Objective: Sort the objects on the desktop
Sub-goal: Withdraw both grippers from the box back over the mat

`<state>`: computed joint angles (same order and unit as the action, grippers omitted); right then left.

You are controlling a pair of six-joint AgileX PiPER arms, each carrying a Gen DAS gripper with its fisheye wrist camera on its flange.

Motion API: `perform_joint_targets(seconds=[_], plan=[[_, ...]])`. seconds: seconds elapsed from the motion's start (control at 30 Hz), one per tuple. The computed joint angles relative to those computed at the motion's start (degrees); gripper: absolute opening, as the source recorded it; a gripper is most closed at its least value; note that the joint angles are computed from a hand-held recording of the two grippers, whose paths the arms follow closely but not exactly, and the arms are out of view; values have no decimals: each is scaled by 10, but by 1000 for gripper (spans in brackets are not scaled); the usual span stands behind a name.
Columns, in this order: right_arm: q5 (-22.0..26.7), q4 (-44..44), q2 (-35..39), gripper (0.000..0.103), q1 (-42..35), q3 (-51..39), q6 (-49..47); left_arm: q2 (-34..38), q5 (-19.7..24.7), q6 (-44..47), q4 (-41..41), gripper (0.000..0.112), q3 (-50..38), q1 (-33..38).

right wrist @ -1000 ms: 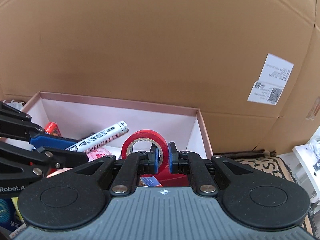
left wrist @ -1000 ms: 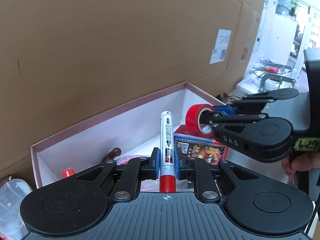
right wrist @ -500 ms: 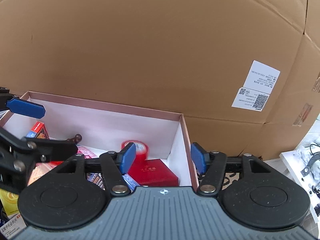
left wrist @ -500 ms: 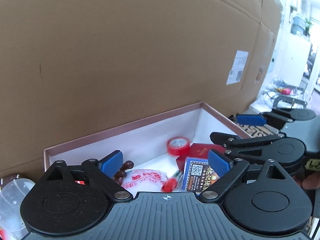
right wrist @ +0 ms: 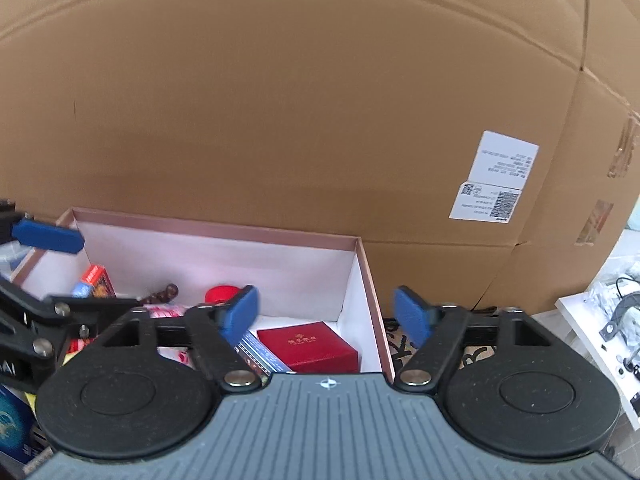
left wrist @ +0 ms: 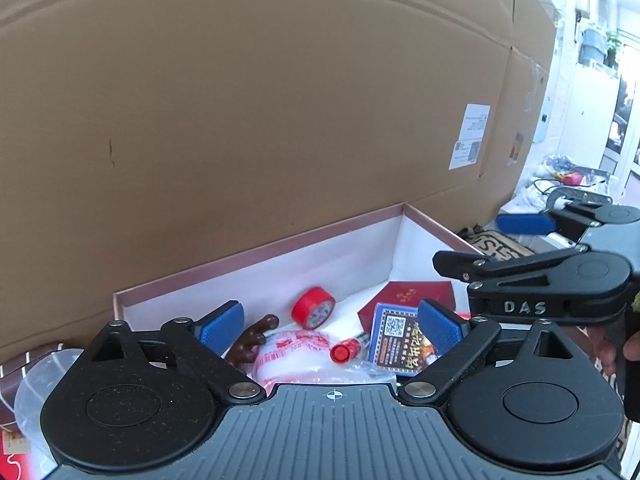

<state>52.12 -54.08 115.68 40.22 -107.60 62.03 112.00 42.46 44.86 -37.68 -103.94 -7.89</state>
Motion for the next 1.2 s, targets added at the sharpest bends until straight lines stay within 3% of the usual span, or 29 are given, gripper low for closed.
perform_joint_targets(seconds=[0.03,0.13,0.43,0.6,0.9,1.2], plan=[[-4,-10,-6,98,2,9,16,-6,1,4,-2,103,7,1],[-25,-35,-28,101,6,41,60,-32,6,29,-18,103,38,12],[-35,-80,-86,102,72,111,148,-156,24,178,-155,103,187,100],[-20,-129,-98,103,134,131,186,-233,69,296,-243,103,278,201],[22,-175,-43,103,241,60,160,-280,211,396,-329,103,370,440],[90,-233,71,102,319,-57,139,-278,253,550,-345,103,480,602]])
